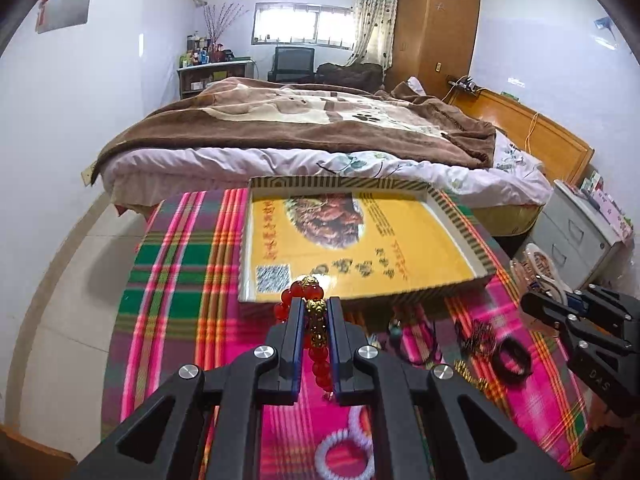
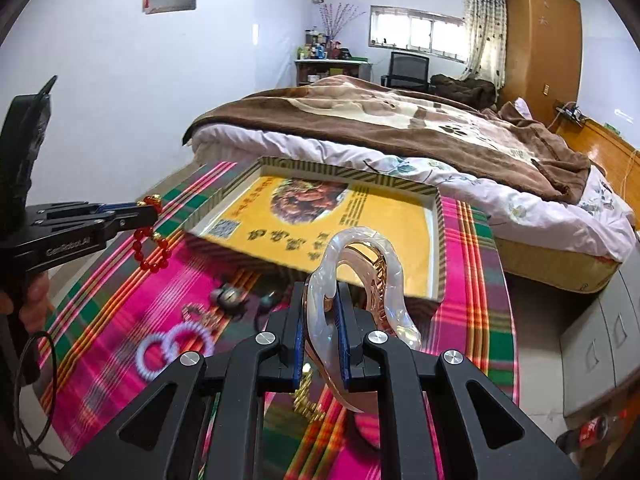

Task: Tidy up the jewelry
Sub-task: 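Carry both items into the yellow box and open both grippers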

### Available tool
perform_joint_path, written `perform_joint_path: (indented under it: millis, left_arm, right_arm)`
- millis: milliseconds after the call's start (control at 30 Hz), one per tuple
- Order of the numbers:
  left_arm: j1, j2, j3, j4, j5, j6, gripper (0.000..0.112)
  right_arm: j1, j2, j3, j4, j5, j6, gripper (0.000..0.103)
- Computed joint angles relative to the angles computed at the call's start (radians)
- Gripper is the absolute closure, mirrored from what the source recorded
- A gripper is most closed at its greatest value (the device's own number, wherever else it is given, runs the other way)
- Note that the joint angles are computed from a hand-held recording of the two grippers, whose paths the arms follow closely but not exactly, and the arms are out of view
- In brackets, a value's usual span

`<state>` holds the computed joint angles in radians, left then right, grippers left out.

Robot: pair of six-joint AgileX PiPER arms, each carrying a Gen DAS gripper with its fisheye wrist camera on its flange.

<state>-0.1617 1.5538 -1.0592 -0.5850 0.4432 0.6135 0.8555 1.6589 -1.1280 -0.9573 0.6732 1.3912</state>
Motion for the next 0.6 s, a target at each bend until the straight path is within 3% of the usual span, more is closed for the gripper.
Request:
perform_joint_path:
  millis: [400,600]
  left_arm:
    - [-0.028,0.307,-0.349,0.040,0.078,-0.104,0.102]
    - [-0.048,0.467,-0.516,0.132,0.115,-0.203,0.102]
  right_arm:
    - [-0.235,0.212,-0.245,0.225,-0.061,-0.335,0.089]
    - [-0.296,0.345,-0.389,0.326,-0.024,-0.485,0.089]
